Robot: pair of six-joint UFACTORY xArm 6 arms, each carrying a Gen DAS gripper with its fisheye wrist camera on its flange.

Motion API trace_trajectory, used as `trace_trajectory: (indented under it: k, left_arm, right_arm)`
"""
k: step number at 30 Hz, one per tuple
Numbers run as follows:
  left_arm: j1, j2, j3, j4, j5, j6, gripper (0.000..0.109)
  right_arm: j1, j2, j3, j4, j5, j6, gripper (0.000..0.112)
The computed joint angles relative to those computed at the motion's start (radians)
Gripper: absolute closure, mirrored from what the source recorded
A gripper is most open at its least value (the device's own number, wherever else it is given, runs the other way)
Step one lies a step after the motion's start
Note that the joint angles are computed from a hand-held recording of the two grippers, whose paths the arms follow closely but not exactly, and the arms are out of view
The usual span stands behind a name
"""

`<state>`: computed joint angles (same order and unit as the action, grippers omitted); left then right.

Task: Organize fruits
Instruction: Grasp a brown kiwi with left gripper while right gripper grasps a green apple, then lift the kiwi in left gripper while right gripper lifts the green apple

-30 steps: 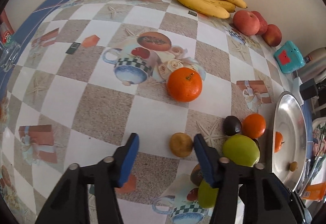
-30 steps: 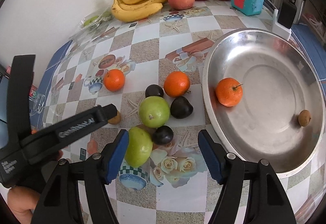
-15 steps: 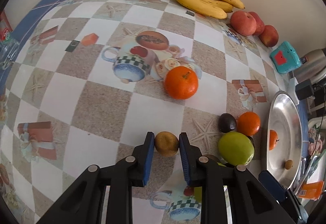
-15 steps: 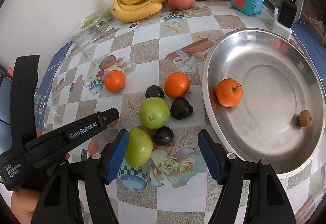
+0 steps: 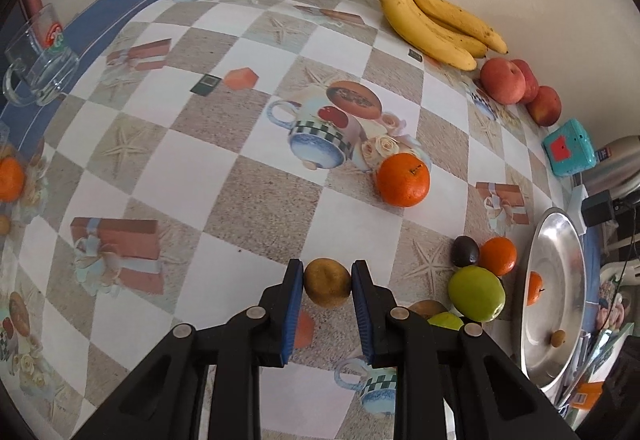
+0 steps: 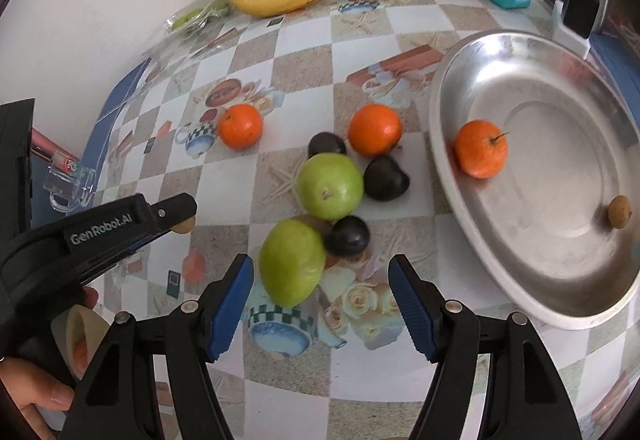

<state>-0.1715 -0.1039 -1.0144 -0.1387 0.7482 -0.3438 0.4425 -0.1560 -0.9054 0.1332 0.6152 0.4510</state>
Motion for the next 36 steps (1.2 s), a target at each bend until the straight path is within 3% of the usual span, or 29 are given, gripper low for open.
trace_trajectory:
  k: [13,21,36]
  left_arm:
    - [0.018,-0.007,0.005,-0.030,0.005,0.000,0.082]
    - [0.022,-0.003,0.004,-0.043,0.007,0.008,0.082]
    - [0.026,0.005,0.003,-0.034,0.010,-0.002,0.082]
  right_arm:
    - [0.011,0.026,-0.005,0.058,0.010,-0.033,0.041]
    - [0.030,0.051,-0.017,0.100,-0.010,-0.061,0.058]
    - [0.033,0.076,-0.027,0.075,-0.045,-0.017,0.072]
